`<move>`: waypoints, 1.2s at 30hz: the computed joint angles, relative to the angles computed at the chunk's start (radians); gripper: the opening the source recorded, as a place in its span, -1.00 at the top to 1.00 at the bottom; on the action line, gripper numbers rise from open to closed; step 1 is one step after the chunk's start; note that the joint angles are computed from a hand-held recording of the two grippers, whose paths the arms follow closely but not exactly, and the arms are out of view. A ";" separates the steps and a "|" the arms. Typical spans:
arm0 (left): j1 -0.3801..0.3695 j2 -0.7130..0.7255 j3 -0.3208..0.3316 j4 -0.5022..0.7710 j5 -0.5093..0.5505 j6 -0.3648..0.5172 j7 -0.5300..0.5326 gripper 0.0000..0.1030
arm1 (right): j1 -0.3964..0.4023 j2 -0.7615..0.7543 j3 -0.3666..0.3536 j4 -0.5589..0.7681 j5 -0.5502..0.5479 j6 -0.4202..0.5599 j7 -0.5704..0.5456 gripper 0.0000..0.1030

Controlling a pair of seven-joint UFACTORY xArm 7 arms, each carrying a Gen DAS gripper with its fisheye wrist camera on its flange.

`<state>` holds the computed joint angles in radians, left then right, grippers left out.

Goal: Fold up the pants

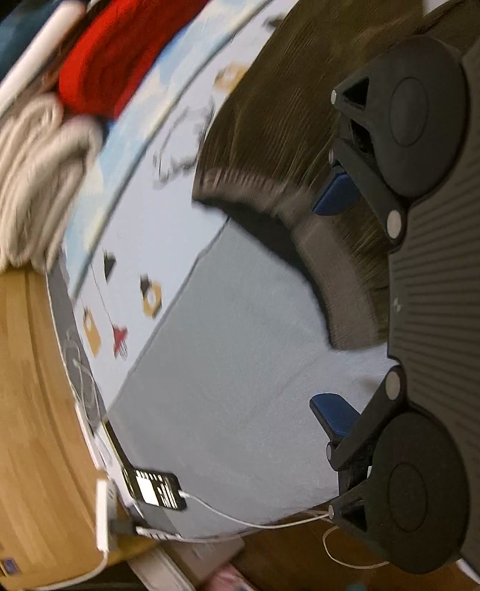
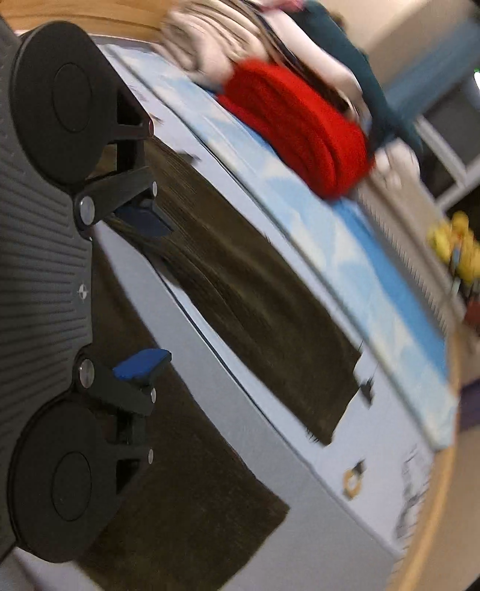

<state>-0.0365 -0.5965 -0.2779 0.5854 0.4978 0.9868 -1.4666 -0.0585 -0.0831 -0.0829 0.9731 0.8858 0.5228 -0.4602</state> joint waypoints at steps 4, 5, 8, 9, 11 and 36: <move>-0.091 -0.088 -0.019 0.004 -0.096 0.035 0.059 -0.99 | 0.040 -0.202 -0.022 -0.172 0.027 -0.027 -0.121 -0.54; -0.107 -0.103 -0.037 0.012 -0.112 0.055 0.065 -0.99 | 0.054 -0.246 -0.029 -0.209 0.015 -0.039 -0.143 -0.54; -0.154 -0.142 -0.089 0.026 -0.155 0.108 0.066 -0.99 | 0.078 -0.384 -0.056 -0.312 -0.040 -0.036 -0.182 -0.55; -0.174 -0.151 -0.108 0.031 -0.171 0.121 0.063 -0.99 | 0.080 -0.420 -0.062 -0.338 -0.069 -0.023 -0.177 -0.56; -0.215 -0.164 -0.141 0.034 -0.202 0.138 0.056 -0.99 | 0.073 -0.498 -0.076 -0.385 -0.137 0.032 -0.147 -0.57; -0.365 -0.032 -0.188 -0.073 -0.147 -0.013 -0.057 -0.99 | 0.125 -0.546 -0.289 -0.547 -0.208 0.257 -0.167 -0.56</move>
